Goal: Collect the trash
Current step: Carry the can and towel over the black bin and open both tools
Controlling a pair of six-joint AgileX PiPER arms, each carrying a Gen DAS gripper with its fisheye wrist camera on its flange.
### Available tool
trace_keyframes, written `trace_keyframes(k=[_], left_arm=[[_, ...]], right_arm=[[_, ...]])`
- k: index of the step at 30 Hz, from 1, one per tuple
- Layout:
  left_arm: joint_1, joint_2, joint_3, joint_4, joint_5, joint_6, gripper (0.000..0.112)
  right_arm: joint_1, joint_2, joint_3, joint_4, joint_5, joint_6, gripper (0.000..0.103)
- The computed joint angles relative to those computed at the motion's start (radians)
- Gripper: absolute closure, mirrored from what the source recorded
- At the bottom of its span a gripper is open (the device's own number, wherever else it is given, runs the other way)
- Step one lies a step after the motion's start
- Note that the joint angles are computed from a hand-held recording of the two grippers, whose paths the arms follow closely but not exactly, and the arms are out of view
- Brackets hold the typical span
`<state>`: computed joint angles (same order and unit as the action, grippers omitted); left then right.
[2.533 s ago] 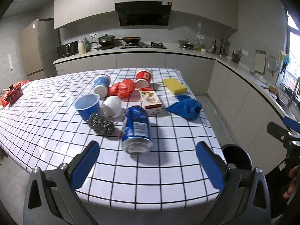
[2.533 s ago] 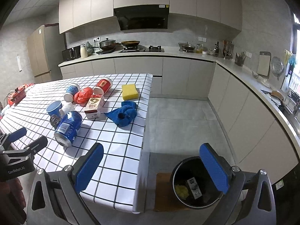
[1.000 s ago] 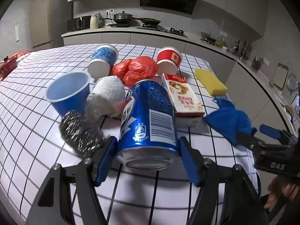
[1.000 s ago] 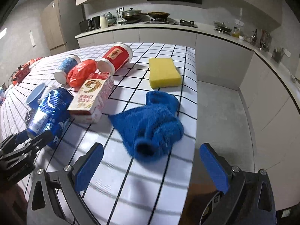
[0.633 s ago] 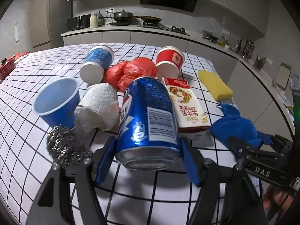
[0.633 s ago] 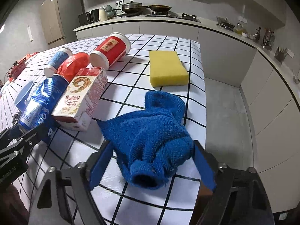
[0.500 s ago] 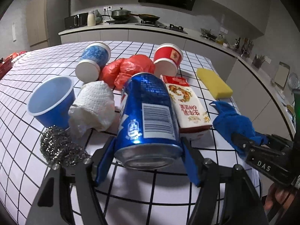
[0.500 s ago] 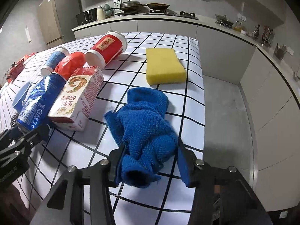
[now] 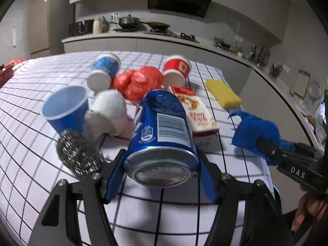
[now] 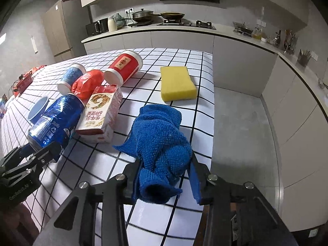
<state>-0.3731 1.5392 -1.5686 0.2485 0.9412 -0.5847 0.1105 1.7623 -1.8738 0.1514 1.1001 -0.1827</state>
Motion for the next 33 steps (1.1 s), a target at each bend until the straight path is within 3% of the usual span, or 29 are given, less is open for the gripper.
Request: trace_keyframes(k=[2, 5, 10, 11, 12, 20, 33], left_arm=[[-0.003, -0.005, 0.018, 0.018, -0.001, -0.031, 0.043], [-0.011, 0.02, -0.009, 0.06, 0.023, -0.065, 0.03], [0.001, 0.063, -0.062, 0.045, 0.037, -0.033, 0.03], [0.014, 0.064, -0.06, 0.012, 0.025, -0.013, 0.032], [0.022, 0.062, -0.051, -0.005, 0.011, -0.004, 0.045], [-0.015, -0.006, 0.008, 0.036, -0.02, -0.036, 0.047], [-0.124, -0.02, -0.04, 0.086, 0.033, -0.064, 0.047]], right_arm=[[0.003, -0.007, 0.017, -0.004, -0.008, -0.007, 0.062], [0.009, -0.006, 0.034, -0.014, -0.007, -0.004, 0.061], [0.01, 0.025, 0.028, -0.028, 0.004, 0.013, 0.058], [0.007, 0.03, 0.024, -0.015, 0.009, 0.008, 0.058], [0.0, 0.033, 0.023, 0.008, 0.013, 0.0, 0.06], [0.002, -0.015, 0.043, 0.014, -0.006, -0.006, 0.065], [-0.075, -0.106, 0.072, 0.04, 0.004, -0.038, 0.065]])
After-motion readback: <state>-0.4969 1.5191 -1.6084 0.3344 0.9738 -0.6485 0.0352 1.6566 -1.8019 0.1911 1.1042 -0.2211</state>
